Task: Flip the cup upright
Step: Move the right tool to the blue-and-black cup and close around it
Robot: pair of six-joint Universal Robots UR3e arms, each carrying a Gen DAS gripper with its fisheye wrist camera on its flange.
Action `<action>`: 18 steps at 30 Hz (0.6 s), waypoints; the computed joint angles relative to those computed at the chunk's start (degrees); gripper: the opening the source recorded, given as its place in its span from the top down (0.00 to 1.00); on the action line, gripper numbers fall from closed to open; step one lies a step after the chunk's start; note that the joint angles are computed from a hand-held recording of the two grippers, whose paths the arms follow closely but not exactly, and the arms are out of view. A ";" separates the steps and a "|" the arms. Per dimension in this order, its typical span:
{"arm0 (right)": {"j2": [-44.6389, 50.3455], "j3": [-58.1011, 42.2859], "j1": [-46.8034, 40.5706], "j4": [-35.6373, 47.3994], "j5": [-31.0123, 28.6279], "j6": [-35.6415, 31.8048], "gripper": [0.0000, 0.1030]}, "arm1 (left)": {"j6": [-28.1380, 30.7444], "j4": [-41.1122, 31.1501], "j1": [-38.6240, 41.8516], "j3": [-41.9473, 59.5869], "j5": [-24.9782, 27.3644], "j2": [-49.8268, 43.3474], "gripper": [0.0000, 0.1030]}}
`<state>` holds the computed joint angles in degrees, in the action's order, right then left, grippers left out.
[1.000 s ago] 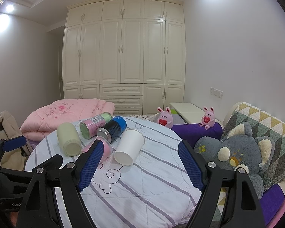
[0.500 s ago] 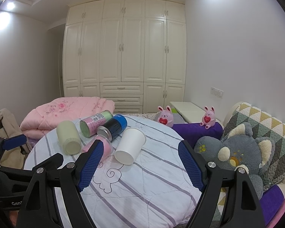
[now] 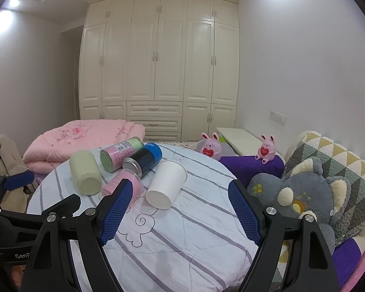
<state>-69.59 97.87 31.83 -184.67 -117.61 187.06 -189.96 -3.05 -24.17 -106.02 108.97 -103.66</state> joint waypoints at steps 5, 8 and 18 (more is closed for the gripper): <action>2.25 -3.62 0.67 2.53 -1.20 0.28 0.20 | 0.48 -1.08 2.44 0.80 -2.68 -0.63 0.00; 3.28 -5.64 0.68 4.10 -1.30 0.65 0.20 | 0.84 -1.63 4.21 1.20 -4.33 -0.85 0.00; 8.97 -19.28 -0.09 17.03 -0.67 4.14 0.20 | 3.05 -9.46 9.82 9.87 -9.71 -3.42 0.00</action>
<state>-60.62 78.59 31.74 -167.64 -118.29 191.20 -186.91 -12.51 -14.36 -96.15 99.26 -107.08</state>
